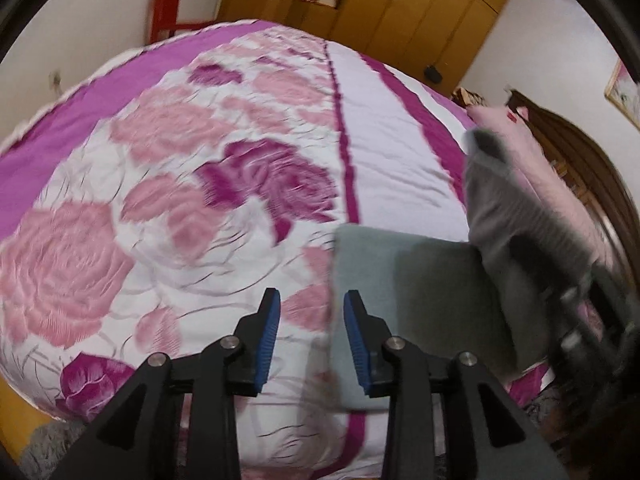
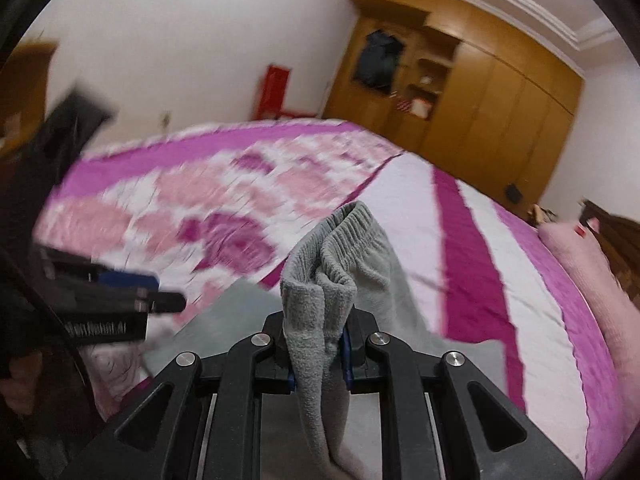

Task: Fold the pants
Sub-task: 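Grasp the elastic cuffs with the right gripper and lift them, then fold the cuffs over the pants toward the waistband and open the right gripper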

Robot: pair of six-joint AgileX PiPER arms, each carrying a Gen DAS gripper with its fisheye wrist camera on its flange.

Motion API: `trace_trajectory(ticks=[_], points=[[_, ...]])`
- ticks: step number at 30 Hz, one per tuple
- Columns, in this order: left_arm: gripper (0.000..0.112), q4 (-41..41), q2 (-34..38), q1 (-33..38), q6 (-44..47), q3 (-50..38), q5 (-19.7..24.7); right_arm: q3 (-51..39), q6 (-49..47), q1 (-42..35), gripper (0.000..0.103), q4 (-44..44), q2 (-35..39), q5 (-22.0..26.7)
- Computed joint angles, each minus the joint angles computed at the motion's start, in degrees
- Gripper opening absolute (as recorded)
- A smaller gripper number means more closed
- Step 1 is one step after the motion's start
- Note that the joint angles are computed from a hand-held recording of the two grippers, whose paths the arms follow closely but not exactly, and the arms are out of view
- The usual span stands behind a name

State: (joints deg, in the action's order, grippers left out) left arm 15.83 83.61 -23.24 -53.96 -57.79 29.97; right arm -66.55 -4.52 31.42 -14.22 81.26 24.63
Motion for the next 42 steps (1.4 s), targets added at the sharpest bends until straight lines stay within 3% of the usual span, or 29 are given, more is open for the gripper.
trace_trajectory(ticks=[3, 10, 16, 21, 28, 39, 42], points=[[0.035, -3.1, -2.1, 2.1, 1.3, 3.1, -2.0, 1.7, 6.3, 4.1, 0.013, -8.5, 2.8, 0.1], [0.039, -5.9, -4.9, 3.6, 3.9, 6.6, -4.1, 4.5, 13.8, 8.2, 0.013, -18.2, 4.4, -0.2], [0.039, -10.1, -4.7, 5.5, 8.2, 7.1, -4.9, 4.4, 15.0, 9.6, 0.014, -20.1, 5.0, 0.5], [0.039, -9.8, -4.7, 6.0, 7.6, 7.5, -4.2, 3.1, 11.4, 9.1, 0.014, -13.9, 6.9, 0.9], [0.04, -8.8, -4.9, 5.6, 6.3, 7.8, -3.8, 2.8, 9.5, 8.9, 0.017, -11.5, 7.4, 1.3], [0.047, -7.7, -7.9, 5.4, 4.3, 9.6, -6.0, 2.3, -3.3, 8.5, 0.04, 4.3, 5.1, 2.3], [0.048, -7.5, -8.9, 5.1, 4.4, 9.4, -6.4, 2.4, -11.6, 6.8, 0.047, 14.3, 3.9, 2.6]])
